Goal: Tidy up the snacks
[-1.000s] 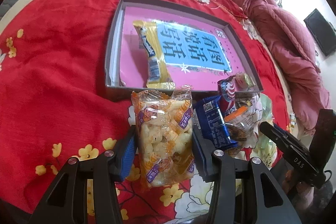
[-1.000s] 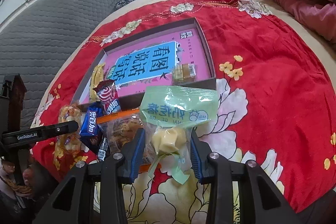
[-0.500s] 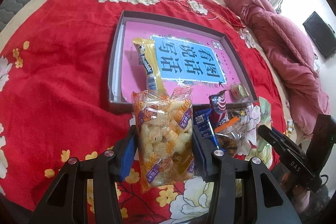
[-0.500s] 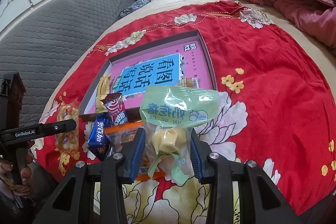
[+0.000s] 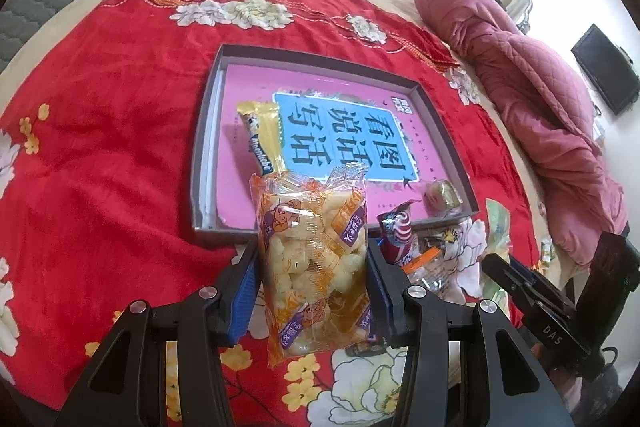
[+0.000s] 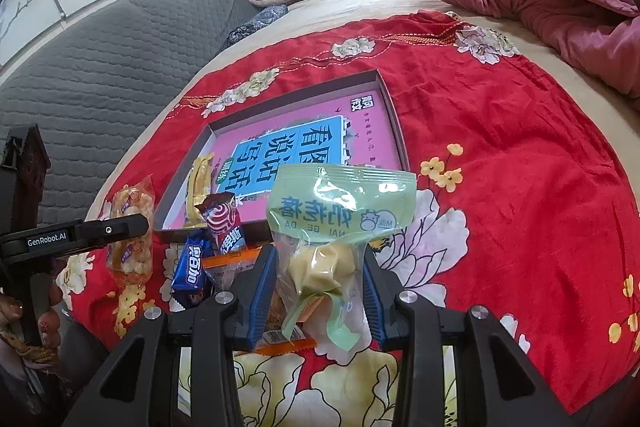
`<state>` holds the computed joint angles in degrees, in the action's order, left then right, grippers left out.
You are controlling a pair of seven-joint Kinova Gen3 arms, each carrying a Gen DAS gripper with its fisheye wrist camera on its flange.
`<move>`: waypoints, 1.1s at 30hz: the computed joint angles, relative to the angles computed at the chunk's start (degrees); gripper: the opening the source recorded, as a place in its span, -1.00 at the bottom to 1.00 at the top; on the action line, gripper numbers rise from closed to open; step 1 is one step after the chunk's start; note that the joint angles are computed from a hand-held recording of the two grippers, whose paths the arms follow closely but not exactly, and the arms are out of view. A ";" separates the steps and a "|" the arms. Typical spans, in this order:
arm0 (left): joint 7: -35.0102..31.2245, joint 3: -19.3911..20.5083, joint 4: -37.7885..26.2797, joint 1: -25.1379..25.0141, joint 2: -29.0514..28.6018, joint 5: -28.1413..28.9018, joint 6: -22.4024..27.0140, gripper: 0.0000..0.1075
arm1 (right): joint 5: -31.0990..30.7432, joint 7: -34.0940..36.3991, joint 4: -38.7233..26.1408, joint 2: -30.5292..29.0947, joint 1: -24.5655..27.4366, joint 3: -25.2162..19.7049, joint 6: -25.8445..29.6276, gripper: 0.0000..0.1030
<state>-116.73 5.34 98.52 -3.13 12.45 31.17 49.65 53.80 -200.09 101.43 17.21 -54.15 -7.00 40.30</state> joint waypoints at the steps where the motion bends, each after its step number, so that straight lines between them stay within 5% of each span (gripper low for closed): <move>1: 0.14 0.02 -0.19 0.11 0.03 -0.08 -0.01 -0.06 | 0.13 -0.19 0.05 -0.06 -0.04 0.06 0.02 -0.22; 33: 2.29 2.05 -6.46 0.95 3.49 0.89 -1.01 -0.06 | 1.50 0.44 -2.04 -0.18 0.42 -0.65 4.36 -0.22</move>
<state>-114.45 7.39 92.06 -2.18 15.95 32.05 48.64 55.30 -199.65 99.40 17.03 -53.73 -7.65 44.66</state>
